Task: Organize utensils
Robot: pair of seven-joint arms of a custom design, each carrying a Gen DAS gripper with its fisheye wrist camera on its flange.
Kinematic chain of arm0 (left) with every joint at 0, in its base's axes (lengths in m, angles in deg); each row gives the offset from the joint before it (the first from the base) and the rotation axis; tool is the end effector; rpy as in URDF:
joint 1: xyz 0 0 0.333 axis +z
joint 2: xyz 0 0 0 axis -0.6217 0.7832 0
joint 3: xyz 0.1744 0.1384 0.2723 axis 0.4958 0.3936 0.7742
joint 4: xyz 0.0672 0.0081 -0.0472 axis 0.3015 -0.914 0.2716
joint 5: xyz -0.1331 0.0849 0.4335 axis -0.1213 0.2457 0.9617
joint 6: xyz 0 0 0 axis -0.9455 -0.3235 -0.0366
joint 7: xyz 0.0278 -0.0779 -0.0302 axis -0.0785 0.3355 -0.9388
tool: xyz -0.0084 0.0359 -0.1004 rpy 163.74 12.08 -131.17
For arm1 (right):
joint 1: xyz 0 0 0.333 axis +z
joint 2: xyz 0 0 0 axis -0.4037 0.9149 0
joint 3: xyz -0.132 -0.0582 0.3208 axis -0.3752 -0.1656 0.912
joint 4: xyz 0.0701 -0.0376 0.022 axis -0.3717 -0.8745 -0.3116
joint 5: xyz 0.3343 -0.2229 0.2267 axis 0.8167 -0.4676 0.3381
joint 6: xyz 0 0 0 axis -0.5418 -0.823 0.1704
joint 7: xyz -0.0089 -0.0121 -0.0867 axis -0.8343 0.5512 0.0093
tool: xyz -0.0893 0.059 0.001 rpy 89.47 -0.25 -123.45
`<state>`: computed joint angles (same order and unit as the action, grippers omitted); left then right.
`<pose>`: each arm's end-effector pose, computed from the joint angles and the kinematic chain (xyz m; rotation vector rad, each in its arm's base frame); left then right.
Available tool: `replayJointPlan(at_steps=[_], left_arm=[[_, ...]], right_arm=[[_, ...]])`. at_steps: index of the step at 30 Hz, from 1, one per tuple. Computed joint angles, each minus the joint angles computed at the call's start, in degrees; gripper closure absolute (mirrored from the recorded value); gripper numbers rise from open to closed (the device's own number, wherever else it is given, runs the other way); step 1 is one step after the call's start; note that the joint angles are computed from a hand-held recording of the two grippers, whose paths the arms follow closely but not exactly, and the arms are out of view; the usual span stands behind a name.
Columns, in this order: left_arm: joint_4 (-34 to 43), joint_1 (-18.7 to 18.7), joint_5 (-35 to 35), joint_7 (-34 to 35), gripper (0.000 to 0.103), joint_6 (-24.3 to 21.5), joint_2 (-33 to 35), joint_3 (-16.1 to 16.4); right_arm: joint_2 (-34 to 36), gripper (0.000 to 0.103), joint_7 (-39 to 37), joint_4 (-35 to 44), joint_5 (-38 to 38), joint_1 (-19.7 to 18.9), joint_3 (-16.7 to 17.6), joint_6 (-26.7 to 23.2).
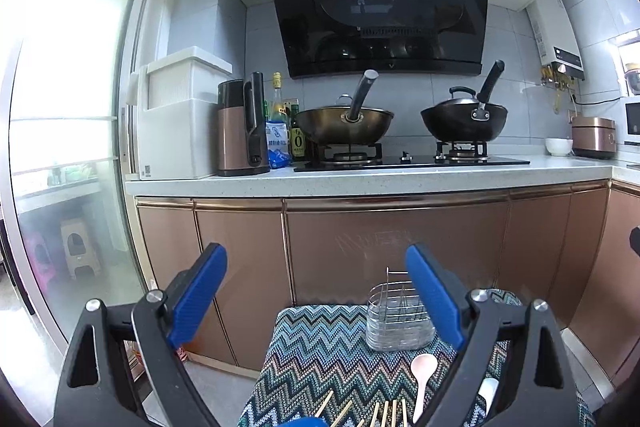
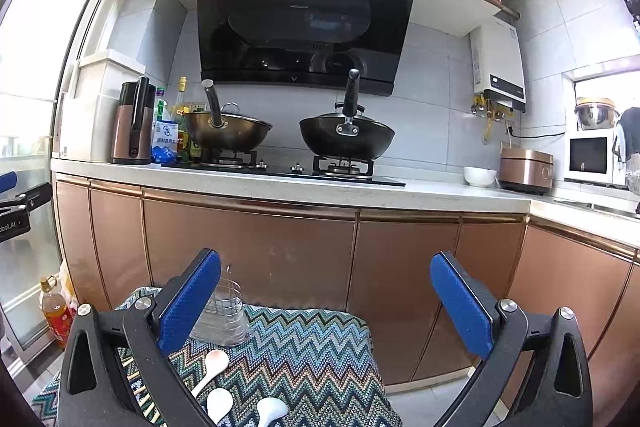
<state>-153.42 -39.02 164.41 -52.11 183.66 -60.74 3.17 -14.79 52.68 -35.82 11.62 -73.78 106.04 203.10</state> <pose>0.4894 -0.2689 0.7232 -1.3753 1.1797 -0.9675 0.5075 0.2603 0.7040 -1.3397 1.2374 -1.2806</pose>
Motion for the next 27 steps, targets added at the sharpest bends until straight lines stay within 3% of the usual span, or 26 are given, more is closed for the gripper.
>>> replayJointPlan(at_steps=[14,27], left_arm=[[-1.59,0.13,-3.11,3.27,0.012,2.25,-0.79,0.72],[-2.54,2.27,-1.93,0.63,0.012,3.64,-1.84,-0.32]], right_arm=[[-0.21,0.0,-0.51,-0.16,0.15,0.06,0.62,0.4],[-1.06,0.0,-0.96,-1.0,2.8,-0.99,1.13,2.65]])
